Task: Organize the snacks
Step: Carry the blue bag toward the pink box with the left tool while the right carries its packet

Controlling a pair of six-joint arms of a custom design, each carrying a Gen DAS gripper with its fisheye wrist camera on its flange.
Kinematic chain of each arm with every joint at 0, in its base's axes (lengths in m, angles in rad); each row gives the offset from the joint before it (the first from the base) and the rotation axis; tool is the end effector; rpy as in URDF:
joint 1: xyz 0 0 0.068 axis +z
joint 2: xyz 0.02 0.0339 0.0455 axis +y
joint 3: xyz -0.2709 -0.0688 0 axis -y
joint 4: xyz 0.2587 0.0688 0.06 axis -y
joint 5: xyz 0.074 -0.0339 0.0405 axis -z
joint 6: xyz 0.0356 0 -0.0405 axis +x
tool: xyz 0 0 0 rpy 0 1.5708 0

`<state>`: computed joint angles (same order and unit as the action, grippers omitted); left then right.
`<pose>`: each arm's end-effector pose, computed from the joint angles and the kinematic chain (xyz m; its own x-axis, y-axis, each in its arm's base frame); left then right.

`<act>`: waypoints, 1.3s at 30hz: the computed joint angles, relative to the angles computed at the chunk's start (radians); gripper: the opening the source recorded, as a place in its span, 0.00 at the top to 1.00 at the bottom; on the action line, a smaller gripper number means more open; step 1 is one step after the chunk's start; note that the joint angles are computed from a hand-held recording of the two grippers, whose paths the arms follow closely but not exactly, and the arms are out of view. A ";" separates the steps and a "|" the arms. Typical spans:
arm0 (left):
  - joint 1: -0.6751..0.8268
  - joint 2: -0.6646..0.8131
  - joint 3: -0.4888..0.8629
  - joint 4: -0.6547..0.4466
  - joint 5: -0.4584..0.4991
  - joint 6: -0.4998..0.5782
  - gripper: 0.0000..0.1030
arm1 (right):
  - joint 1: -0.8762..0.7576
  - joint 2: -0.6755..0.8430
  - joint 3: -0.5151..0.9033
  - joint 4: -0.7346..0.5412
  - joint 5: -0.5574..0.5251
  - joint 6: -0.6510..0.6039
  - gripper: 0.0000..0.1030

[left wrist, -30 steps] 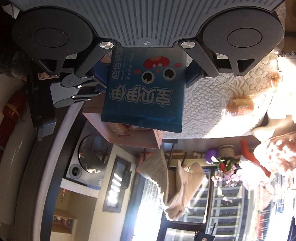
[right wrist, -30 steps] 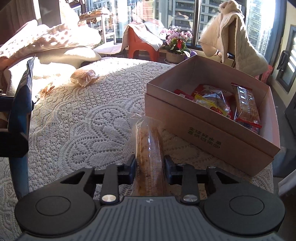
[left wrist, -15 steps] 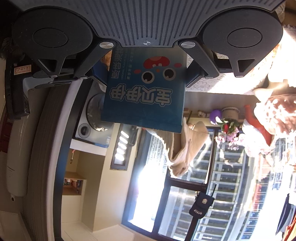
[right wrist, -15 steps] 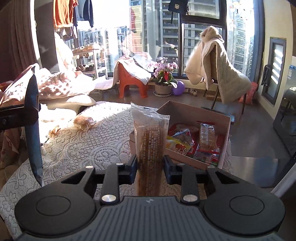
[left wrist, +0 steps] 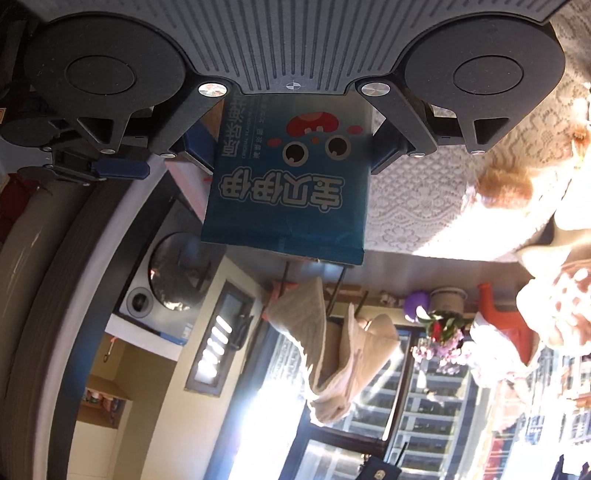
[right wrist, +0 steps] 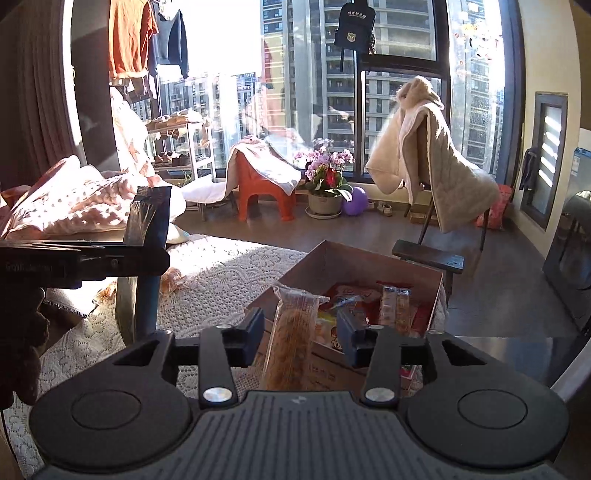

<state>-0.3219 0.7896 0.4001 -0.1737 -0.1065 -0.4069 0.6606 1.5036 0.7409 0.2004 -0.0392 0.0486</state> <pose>0.1756 -0.0546 0.2047 -0.5559 -0.2294 -0.7990 0.0101 0.9592 -0.2825 0.2542 0.1993 0.1900 -0.4515 -0.2894 -0.8440 -0.6181 0.7837 0.0620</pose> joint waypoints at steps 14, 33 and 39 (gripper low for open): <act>-0.048 -0.014 -0.142 -0.122 -0.039 -0.035 0.13 | 0.103 0.328 0.099 -0.001 0.093 0.053 0.68; -0.156 0.024 -0.075 -0.343 -0.028 0.106 0.09 | 0.106 0.295 0.059 -0.017 0.122 0.034 0.49; -0.076 0.003 -0.052 -0.388 0.044 0.132 0.15 | 0.100 0.278 0.078 -0.011 0.096 0.024 0.69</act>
<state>-0.3974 0.7922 0.3484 -0.5614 -0.0621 -0.2747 0.7609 1.7817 0.8186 0.1891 0.0563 0.0721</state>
